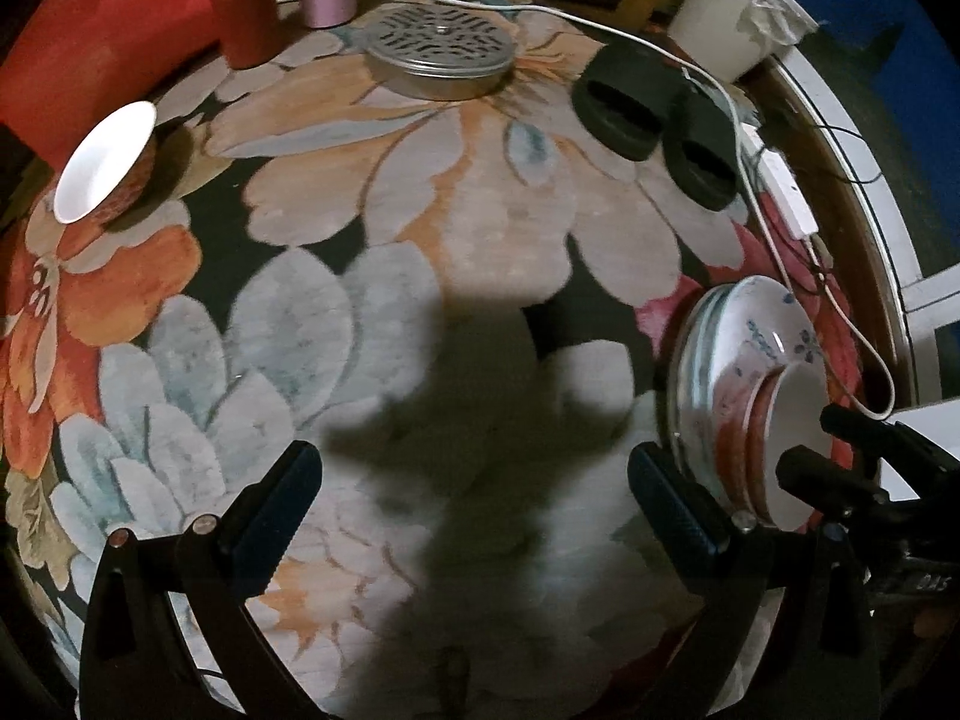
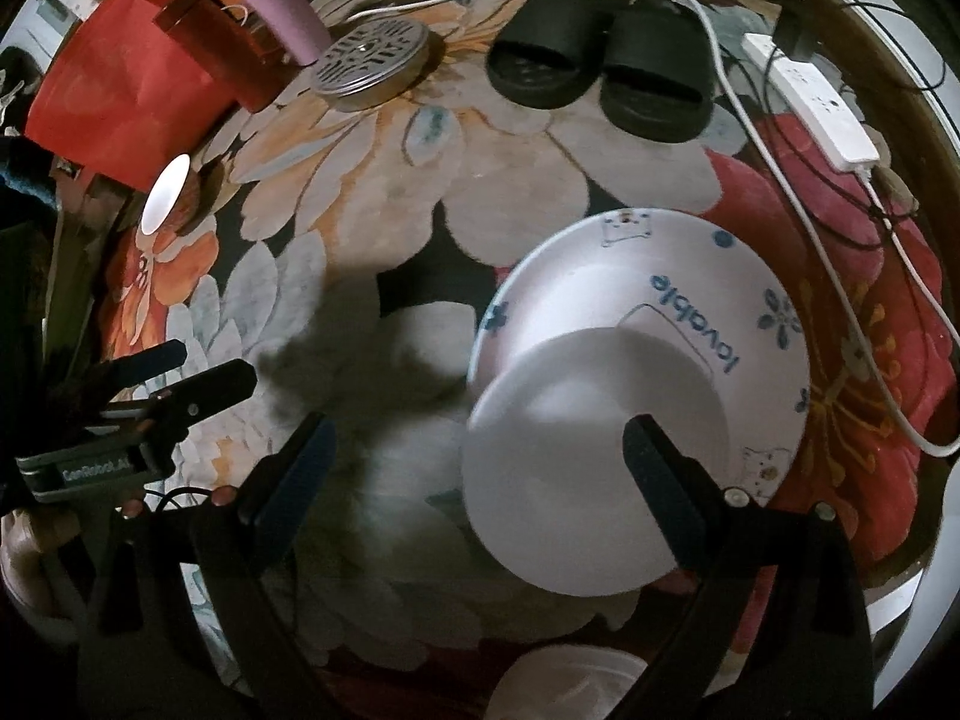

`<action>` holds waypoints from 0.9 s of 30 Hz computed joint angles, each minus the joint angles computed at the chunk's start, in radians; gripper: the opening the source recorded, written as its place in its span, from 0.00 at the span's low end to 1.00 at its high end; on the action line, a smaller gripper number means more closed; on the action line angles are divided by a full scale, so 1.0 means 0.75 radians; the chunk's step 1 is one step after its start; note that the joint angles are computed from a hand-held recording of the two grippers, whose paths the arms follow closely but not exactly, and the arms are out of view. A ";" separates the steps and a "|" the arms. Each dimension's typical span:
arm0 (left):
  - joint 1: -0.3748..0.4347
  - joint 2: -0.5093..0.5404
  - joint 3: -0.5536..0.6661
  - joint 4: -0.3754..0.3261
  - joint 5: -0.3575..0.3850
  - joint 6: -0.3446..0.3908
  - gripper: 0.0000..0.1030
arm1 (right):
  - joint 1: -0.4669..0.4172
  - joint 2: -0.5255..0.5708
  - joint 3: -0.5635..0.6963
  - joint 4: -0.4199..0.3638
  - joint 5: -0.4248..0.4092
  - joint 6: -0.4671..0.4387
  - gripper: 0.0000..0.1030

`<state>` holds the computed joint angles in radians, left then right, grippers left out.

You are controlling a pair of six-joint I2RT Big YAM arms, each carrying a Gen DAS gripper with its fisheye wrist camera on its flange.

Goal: Organize plates and bowls
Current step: 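Withdraw both grippers and move toward the last white bowl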

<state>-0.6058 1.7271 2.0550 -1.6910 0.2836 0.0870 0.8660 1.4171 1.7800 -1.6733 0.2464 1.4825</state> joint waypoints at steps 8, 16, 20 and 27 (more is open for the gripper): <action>0.045 0.009 0.007 0.001 -0.016 0.003 0.99 | -0.018 0.050 0.054 0.021 -0.001 -0.070 0.95; 0.077 0.014 -0.002 0.009 -0.023 0.001 0.99 | -0.038 0.097 0.096 0.051 -0.022 -0.143 0.95; 0.094 0.015 -0.010 0.012 -0.026 0.004 0.99 | -0.044 0.122 0.118 0.066 -0.035 -0.177 0.95; 0.125 0.013 -0.026 0.023 -0.030 0.005 0.99 | -0.047 0.165 0.157 0.079 -0.054 -0.211 0.95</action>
